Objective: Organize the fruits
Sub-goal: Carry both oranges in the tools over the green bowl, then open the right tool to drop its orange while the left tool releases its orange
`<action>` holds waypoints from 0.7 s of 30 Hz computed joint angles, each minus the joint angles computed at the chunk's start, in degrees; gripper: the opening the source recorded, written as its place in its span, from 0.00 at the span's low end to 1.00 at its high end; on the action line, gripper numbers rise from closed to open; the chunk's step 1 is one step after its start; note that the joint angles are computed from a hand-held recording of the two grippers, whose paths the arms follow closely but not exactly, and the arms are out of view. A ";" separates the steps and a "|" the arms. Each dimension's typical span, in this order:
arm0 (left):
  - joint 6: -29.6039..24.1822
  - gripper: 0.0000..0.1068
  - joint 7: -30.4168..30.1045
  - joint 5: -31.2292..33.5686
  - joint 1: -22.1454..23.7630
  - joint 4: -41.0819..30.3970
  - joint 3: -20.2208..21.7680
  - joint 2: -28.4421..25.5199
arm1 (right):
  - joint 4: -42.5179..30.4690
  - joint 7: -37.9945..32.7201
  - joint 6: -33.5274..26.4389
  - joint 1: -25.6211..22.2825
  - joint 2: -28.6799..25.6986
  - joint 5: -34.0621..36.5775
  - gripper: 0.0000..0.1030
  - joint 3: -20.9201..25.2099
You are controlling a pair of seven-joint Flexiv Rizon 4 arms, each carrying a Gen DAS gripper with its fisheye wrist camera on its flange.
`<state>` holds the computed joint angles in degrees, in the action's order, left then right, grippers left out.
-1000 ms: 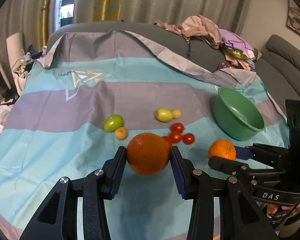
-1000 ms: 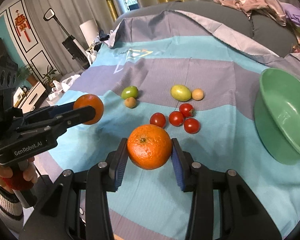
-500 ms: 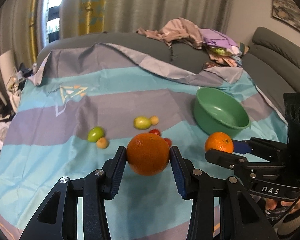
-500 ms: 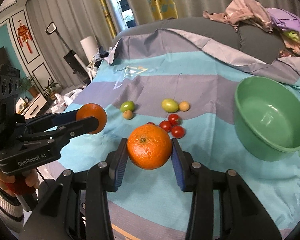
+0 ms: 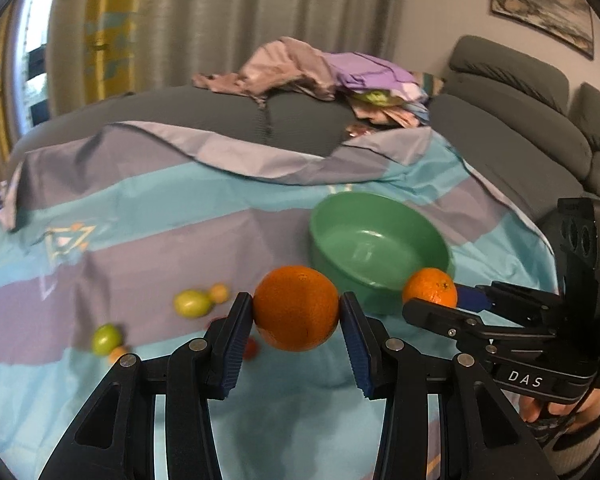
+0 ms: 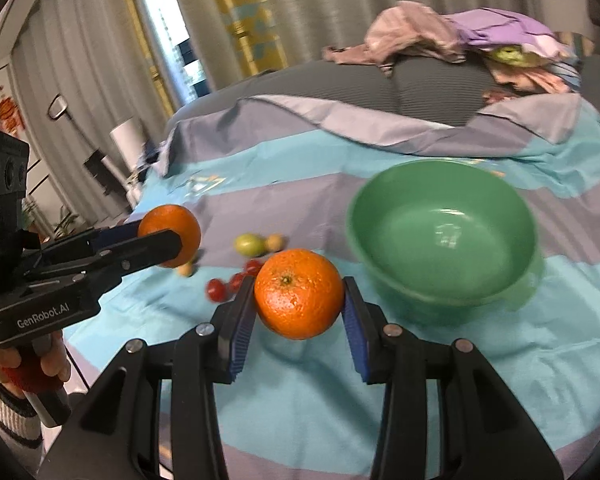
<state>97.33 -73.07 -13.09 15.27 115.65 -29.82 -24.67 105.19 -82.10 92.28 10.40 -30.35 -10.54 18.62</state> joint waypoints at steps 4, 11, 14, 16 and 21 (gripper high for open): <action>-1.98 0.42 2.35 0.44 -2.42 -4.29 0.64 -3.06 | 0.06 2.51 1.10 1.97 0.15 0.29 0.41 -4.53; -5.21 0.42 7.10 -0.97 -7.28 -11.78 2.77 -8.37 | -0.47 7.30 2.37 6.31 -0.68 -1.68 0.41 -13.26; -7.51 0.42 7.47 -1.81 -12.47 -15.80 8.11 -10.42 | -1.57 9.05 1.91 7.60 -1.71 -2.70 0.41 -15.83; -8.96 0.42 7.97 -2.65 -14.11 -17.82 9.57 -11.68 | -2.87 9.10 1.20 7.04 -2.72 -2.92 0.41 -15.65; -11.41 0.42 9.76 -3.69 -17.22 -21.60 12.13 -14.26 | -3.57 11.49 0.07 9.45 -3.88 -5.27 0.41 -19.58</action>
